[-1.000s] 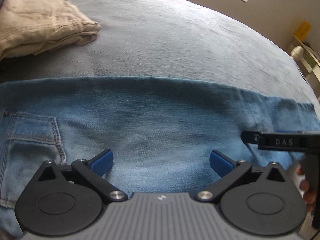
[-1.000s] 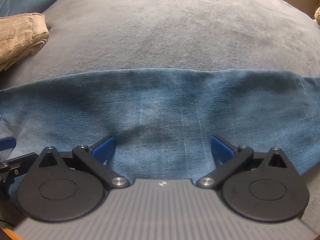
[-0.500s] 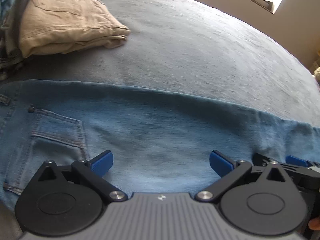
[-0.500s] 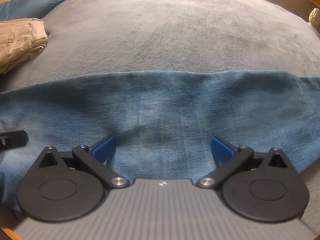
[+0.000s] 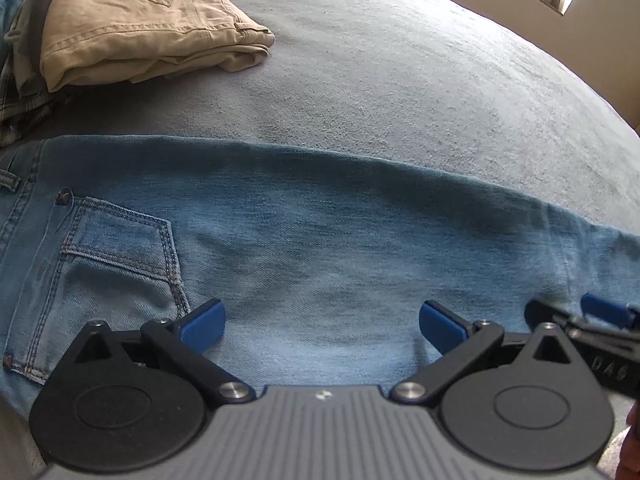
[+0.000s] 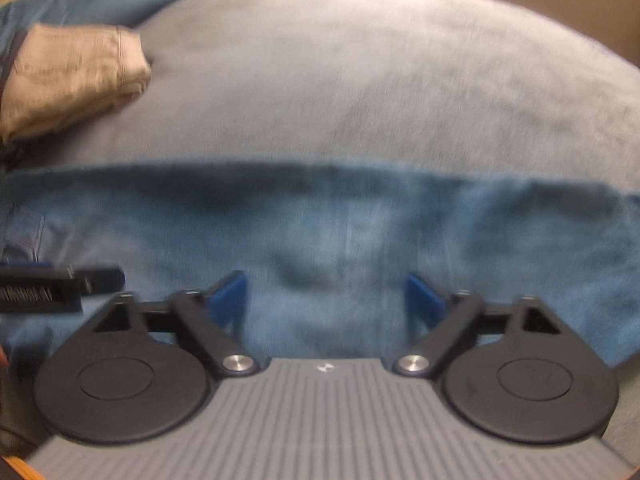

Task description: Fold clothes

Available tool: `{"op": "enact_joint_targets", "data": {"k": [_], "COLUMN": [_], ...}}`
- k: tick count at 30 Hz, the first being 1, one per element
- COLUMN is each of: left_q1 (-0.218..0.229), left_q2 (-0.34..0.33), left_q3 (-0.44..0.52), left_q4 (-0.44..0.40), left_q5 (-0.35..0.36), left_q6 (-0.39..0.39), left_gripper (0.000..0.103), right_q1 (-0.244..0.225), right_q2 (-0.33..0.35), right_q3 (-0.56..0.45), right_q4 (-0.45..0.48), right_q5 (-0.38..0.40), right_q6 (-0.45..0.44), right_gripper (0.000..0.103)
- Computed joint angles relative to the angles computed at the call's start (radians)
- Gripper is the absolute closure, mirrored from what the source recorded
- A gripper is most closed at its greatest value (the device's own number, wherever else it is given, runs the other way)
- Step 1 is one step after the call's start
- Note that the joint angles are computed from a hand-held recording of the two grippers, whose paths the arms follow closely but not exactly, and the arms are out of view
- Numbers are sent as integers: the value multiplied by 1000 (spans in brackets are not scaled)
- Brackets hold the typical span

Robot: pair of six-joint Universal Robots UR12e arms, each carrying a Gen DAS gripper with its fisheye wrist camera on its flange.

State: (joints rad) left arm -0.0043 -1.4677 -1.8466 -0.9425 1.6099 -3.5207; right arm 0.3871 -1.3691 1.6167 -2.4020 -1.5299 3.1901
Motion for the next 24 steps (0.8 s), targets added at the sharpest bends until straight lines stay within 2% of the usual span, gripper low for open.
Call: {"op": "enact_joint_targets", "data": {"k": [4,9,12,14,18,24], "left_q1": [-3,-8,-10,-10,-10,-1], "left_q2": [2,-2,-2,-1,2,-1], "left_q3": [-2,-2,-1,-1,-1,-7], "left_q4": [1,1,-1,-3,-9,2], "left_q5": [3,13,15,13,6,-6], "left_q6": [2,12,14,13,6,29], "left_gripper": [0,0,0,0,0,0], "right_q1": [6,-8,-24,-38,-55,-57], "right_q2": [-13,-51,-73,-85,-89,-23], "right_q3": [-2,17,25,31,34,-29], "right_q4": [46,117,154,158,98,63], "right_q5": [-13,17,62,99,143,185], "right_q6": [-25,-21,-2,16,46,24], "right_gripper": [39,54,72,87,90,90]}}
